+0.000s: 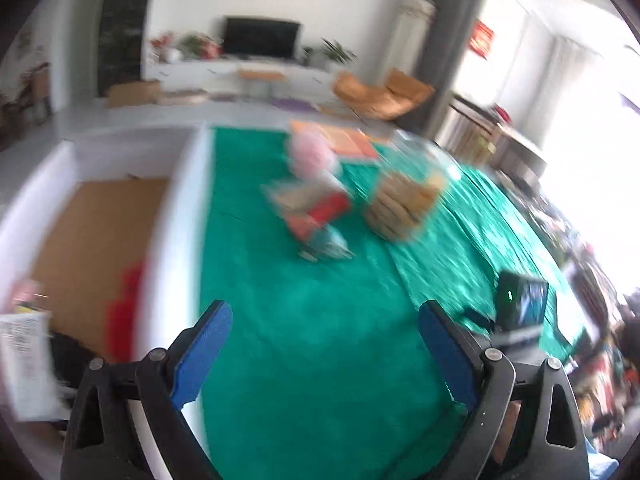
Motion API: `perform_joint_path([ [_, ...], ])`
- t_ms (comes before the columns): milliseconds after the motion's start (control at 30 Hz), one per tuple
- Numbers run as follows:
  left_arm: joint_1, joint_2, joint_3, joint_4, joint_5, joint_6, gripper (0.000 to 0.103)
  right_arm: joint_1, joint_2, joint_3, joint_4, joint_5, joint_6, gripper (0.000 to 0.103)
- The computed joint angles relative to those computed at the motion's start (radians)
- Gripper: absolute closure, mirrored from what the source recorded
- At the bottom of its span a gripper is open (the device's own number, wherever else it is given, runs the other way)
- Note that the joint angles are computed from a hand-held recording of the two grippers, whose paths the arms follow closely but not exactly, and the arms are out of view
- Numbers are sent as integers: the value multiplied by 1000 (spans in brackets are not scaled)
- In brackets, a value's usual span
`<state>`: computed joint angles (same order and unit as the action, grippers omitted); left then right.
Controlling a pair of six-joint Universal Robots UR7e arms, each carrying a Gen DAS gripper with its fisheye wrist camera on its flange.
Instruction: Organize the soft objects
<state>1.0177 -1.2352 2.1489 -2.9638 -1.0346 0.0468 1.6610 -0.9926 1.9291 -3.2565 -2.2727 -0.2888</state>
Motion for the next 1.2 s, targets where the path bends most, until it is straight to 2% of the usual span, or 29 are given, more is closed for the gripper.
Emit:
perform_joint_path([
  [67, 0, 100, -22, -33, 8, -4, 9, -13, -12, 5, -45, 0, 19, 28],
  [133, 8, 201, -55, -98, 66, 31, 9, -7, -24, 10, -62, -19, 17, 28],
  [200, 22, 291, -115, -113, 136, 69, 9, -9, -29, 8, -27, -24, 47, 28],
  [300, 60, 345, -172, -94, 167, 107, 9, -1, 6, -32, -11, -21, 57, 24],
  [467, 119, 395, -210, -100, 204, 133, 9, 7, 65, -71, -6, -69, 25, 17],
  [567, 128, 414, -198, -196, 194, 189, 6, 8, 60, -54, -15, -63, 29, 16],
  [633, 130, 411, -200, -178, 186, 193, 0, 10, 60, -54, -13, -68, 29, 16],
  [1200, 128, 408, -198, -175, 188, 194, 0, 12, 61, -52, -15, -69, 30, 15],
])
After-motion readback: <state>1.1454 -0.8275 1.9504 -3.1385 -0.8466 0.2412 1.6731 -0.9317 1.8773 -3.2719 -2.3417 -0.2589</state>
